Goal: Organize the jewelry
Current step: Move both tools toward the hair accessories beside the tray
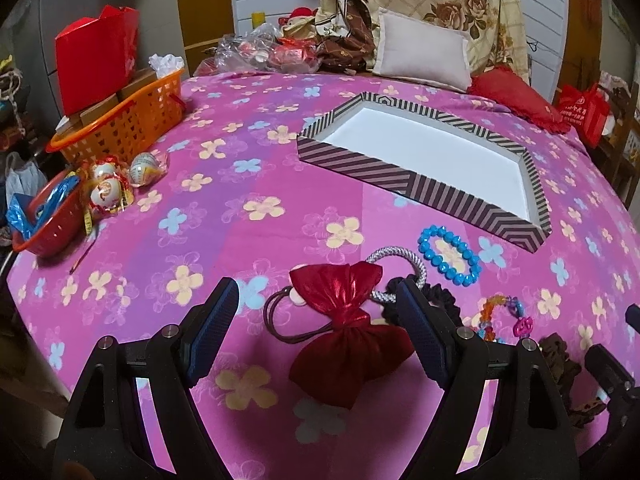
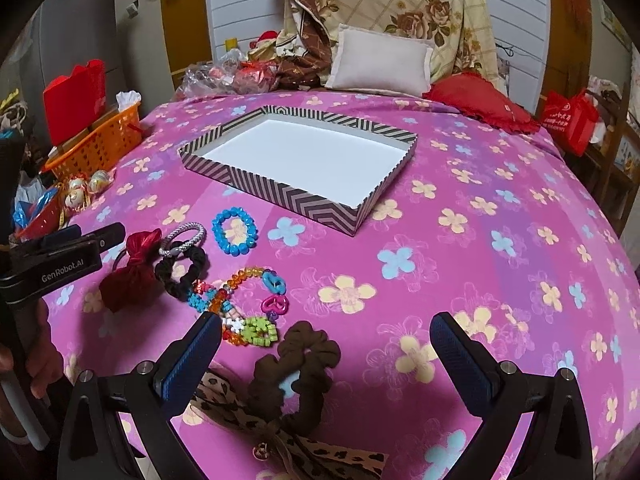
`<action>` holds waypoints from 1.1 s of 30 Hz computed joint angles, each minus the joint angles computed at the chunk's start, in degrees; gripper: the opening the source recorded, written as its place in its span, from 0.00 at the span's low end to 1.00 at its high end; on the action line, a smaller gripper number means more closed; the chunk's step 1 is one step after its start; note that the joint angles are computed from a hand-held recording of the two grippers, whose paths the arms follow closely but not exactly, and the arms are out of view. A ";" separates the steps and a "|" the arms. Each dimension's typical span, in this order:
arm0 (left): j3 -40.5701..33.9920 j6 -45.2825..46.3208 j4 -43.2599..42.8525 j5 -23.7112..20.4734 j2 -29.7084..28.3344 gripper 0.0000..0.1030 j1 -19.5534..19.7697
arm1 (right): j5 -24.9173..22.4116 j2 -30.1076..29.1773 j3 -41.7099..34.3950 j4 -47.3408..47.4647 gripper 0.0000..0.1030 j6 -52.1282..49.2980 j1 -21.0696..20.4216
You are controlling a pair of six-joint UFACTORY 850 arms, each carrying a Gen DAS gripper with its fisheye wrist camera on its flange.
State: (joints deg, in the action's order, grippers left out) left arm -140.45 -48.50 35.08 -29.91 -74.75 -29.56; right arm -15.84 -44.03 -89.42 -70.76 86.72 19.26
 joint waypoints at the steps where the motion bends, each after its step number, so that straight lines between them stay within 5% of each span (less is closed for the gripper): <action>1: 0.50 -0.12 -0.17 -0.18 0.25 0.79 -0.05 | 0.05 0.18 0.27 -0.67 1.00 0.65 0.00; 33: 13.86 -7.33 3.70 3.56 7.50 0.79 -0.69 | 3.48 2.81 4.41 0.33 1.00 -1.00 -0.24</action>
State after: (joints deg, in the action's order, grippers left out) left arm -126.58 -55.83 38.78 -26.35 -67.24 -30.25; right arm -12.36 -41.22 -85.01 -70.44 85.72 19.02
